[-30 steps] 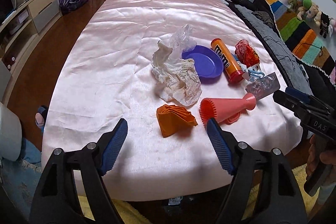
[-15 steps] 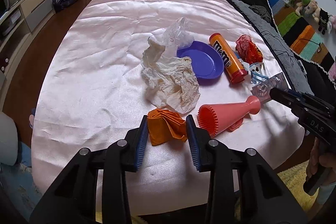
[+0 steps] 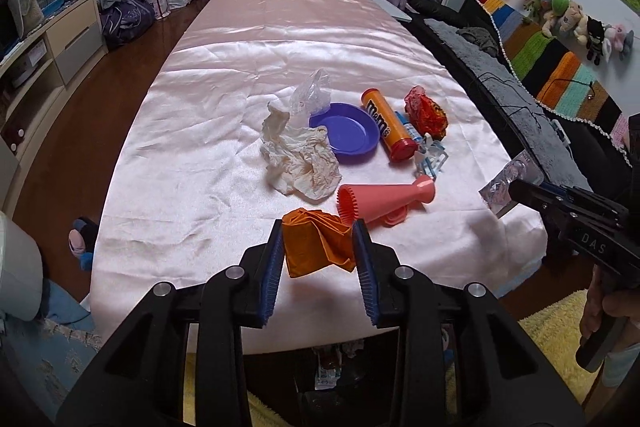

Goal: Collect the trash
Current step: 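Carry the cloth and blister pack down over the bin with both tools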

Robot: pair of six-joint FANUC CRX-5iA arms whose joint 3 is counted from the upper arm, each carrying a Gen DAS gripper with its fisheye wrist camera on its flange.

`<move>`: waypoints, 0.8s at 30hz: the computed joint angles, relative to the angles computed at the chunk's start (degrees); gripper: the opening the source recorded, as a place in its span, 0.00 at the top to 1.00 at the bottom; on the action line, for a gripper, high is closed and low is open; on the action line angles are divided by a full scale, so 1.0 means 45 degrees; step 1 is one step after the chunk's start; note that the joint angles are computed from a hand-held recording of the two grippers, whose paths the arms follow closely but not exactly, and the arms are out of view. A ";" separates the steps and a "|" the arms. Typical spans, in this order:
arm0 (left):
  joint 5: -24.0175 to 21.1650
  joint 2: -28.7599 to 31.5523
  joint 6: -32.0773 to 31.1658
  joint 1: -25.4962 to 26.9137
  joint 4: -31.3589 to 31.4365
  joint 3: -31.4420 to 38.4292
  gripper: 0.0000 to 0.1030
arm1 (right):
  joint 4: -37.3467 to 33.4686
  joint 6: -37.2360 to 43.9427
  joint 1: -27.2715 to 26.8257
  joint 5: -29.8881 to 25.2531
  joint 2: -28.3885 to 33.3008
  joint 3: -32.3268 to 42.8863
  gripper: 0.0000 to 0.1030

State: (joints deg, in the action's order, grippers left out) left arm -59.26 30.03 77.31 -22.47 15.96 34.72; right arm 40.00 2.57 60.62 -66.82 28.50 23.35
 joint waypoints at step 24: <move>0.0725 -0.3404 -0.1321 -0.0316 0.0485 -0.5736 0.68 | -0.1034 -0.1202 0.1804 0.0433 0.0197 -0.0256 0.77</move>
State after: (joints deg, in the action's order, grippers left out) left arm -55.99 14.71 71.36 -23.89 18.14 8.90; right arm 35.35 -2.84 68.74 -64.87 29.38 22.20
